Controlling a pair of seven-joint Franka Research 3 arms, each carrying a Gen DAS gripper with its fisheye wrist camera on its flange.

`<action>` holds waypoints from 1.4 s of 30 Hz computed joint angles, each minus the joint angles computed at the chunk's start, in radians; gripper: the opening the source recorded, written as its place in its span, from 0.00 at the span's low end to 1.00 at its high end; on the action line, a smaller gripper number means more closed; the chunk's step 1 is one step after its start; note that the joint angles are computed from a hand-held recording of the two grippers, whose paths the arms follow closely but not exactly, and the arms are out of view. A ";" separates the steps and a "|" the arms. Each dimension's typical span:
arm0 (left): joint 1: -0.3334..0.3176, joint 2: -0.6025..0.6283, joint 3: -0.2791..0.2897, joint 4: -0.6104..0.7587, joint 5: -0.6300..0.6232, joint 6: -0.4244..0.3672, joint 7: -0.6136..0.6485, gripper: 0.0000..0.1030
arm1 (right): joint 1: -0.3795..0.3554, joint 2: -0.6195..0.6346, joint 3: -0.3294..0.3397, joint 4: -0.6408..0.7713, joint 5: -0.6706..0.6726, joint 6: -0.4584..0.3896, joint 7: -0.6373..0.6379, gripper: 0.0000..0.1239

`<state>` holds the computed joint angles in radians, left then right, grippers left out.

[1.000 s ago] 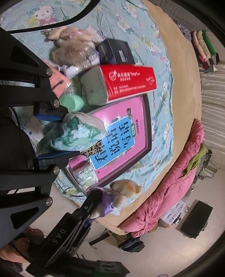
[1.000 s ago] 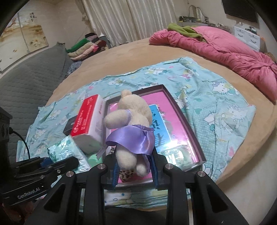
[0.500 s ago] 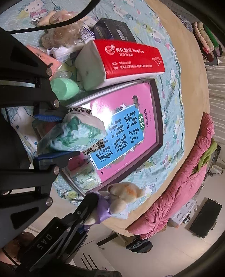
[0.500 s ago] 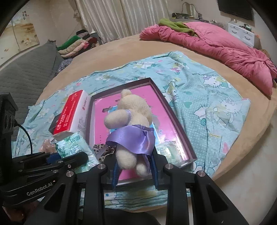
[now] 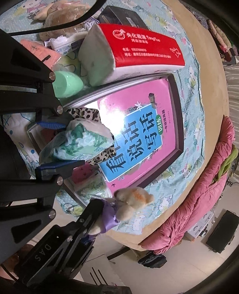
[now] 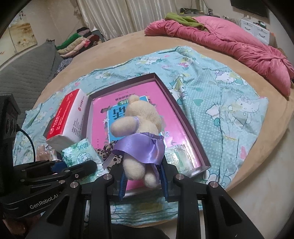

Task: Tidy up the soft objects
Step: 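Carry the tissue pack and the bear over the pink book tray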

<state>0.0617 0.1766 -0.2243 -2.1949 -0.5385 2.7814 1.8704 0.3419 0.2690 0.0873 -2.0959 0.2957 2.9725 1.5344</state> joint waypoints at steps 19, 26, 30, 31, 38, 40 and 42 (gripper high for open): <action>0.028 0.038 -0.017 0.020 -0.017 -0.013 0.018 0.29 | -0.048 0.086 0.073 0.099 0.265 -0.106 -0.207 0.27; 0.028 0.040 -0.017 0.023 -0.017 -0.015 0.015 0.30 | -0.035 0.088 0.054 0.094 0.219 -0.094 -0.162 0.32; 0.027 0.043 -0.017 0.026 -0.011 -0.017 0.015 0.30 | -0.040 0.082 0.054 0.087 0.211 -0.085 -0.146 0.32; 0.027 0.043 -0.015 0.028 -0.007 -0.019 0.012 0.30 | -0.042 0.080 0.055 0.085 0.212 -0.085 -0.143 0.32; 0.028 0.045 -0.014 0.037 0.003 -0.033 0.000 0.33 | -0.060 0.058 0.063 0.068 0.236 -0.087 -0.133 0.41; 0.026 0.045 -0.013 0.038 0.011 -0.034 -0.002 0.34 | -0.066 0.051 0.064 0.062 0.249 -0.086 -0.133 0.42; 0.024 0.043 -0.011 0.037 0.018 -0.033 -0.004 0.37 | -0.066 0.047 0.060 0.058 0.251 -0.086 -0.129 0.44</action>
